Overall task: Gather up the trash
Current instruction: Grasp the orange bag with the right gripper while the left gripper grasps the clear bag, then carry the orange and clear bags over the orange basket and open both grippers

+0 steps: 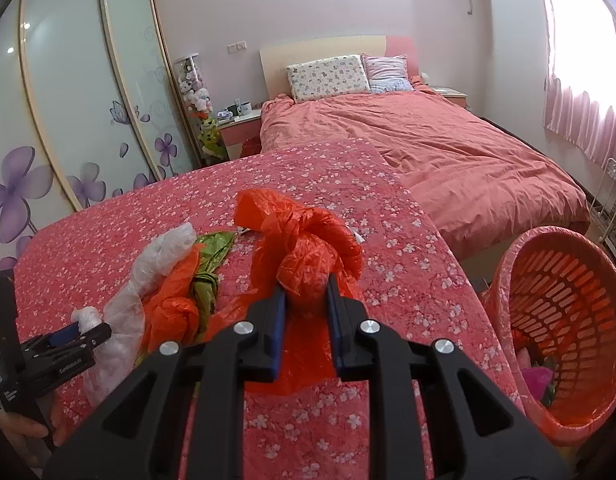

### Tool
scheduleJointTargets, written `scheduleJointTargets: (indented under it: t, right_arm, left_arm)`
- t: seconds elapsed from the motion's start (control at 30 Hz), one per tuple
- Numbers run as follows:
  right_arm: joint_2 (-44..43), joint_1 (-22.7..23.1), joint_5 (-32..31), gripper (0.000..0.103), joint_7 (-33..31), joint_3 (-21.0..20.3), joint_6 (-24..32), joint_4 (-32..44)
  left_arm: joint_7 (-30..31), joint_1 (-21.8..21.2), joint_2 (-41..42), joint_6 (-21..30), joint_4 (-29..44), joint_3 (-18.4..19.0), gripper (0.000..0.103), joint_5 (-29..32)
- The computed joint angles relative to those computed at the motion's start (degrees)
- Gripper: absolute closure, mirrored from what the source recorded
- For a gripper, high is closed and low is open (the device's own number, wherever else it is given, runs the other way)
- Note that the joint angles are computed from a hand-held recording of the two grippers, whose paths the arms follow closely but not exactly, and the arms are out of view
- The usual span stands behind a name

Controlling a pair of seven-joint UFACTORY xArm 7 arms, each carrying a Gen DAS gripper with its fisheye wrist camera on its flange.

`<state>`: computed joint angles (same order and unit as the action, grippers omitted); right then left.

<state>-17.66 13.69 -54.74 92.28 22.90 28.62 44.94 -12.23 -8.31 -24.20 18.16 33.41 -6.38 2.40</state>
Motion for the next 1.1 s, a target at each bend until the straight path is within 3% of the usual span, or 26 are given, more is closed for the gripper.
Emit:
scheduleJointTargets:
  t: [0.2, 0.57, 1.1]
  right_arm:
    - [-0.3, 0.1, 0.1, 0.084, 0.0, 0.1, 0.2, -0.2]
    - [-5.5, -0.2, 2.3, 0.084, -1.5, 1.7, 1.6, -2.2]
    - [-19.3, -3.9, 11.3, 0.083, -6.8, 6.0, 3.6, -9.0]
  left_arm:
    - [4.4, -3.1, -1.2, -1.2, -0.9, 4.1, 0.074, -5.2]
    - [6.4, -2.7, -6.8, -0.5, -0.9, 3.9, 0.074, -7.3]
    - [4.0, -8.4, -7.6, -1.4, 3.8, -1.2, 0.074, -7.3]
